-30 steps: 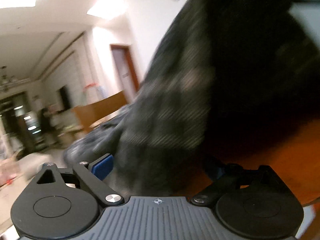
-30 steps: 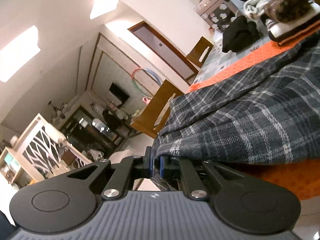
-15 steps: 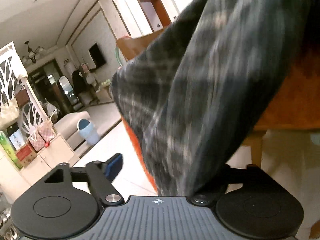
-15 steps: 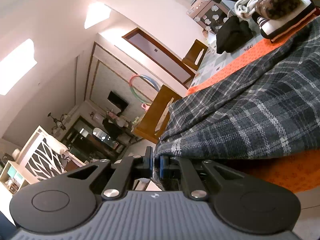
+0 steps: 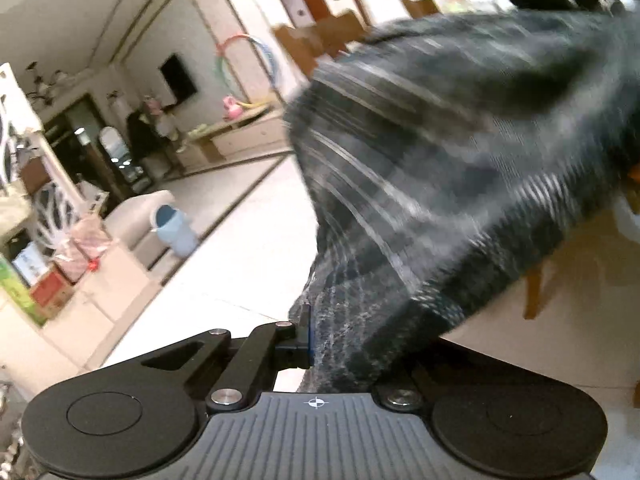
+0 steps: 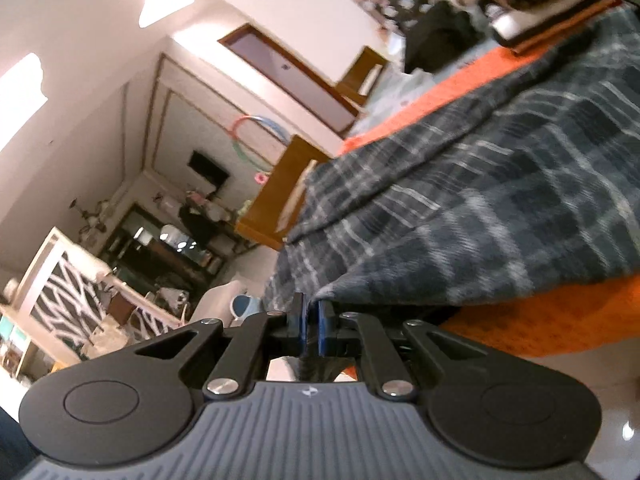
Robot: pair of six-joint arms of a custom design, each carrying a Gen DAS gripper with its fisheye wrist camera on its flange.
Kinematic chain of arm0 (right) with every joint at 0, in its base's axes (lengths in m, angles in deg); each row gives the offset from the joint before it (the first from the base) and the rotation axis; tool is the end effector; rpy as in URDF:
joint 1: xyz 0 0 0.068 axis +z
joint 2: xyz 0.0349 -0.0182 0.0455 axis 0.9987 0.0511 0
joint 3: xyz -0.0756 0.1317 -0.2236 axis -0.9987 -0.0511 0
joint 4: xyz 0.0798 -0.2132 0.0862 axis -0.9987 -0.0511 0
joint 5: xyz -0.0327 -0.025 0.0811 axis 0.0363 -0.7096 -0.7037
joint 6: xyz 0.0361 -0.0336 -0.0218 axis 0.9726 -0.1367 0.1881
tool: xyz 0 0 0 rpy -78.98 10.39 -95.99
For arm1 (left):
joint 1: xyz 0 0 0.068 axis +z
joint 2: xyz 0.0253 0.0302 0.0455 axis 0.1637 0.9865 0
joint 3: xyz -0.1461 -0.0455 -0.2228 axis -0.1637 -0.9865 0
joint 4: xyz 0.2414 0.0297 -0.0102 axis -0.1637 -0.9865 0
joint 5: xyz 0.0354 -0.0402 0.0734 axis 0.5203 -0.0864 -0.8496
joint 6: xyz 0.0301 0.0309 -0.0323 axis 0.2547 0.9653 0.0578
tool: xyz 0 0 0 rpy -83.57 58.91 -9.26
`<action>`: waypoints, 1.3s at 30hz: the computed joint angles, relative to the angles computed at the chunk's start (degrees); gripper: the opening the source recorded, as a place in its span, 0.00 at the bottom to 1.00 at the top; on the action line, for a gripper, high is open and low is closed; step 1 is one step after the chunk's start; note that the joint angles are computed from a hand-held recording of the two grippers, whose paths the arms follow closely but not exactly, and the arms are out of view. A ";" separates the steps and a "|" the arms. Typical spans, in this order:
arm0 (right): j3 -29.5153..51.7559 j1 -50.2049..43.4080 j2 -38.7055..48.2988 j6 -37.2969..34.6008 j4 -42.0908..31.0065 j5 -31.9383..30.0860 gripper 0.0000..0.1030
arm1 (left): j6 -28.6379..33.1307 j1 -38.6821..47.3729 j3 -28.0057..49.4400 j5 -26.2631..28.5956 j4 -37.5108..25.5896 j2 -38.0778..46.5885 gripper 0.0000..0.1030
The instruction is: Fold clothes
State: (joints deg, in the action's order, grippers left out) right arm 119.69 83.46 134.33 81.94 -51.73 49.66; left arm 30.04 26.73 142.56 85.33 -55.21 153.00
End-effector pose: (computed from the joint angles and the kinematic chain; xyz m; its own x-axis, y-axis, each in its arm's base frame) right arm 0.2859 -0.0029 0.3569 -0.4911 0.6926 -0.5284 0.0311 0.6202 0.7839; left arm 0.3433 0.1060 0.2608 -0.5971 0.3498 -0.7219 0.0357 0.9106 0.4117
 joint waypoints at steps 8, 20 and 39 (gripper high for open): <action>-1.65 -2.88 -3.54 -4.21 -5.42 6.08 0.10 | 3.34 -0.74 24.70 4.18 -17.17 1.62 0.05; 2.01 -2.04 -5.07 -60.74 -27.38 28.30 0.66 | 3.14 -3.19 46.88 8.05 -30.84 11.08 0.05; 11.01 0.38 -1.84 -74.74 -34.30 37.82 0.03 | -9.63 -3.15 81.18 2.09 -50.40 26.33 0.05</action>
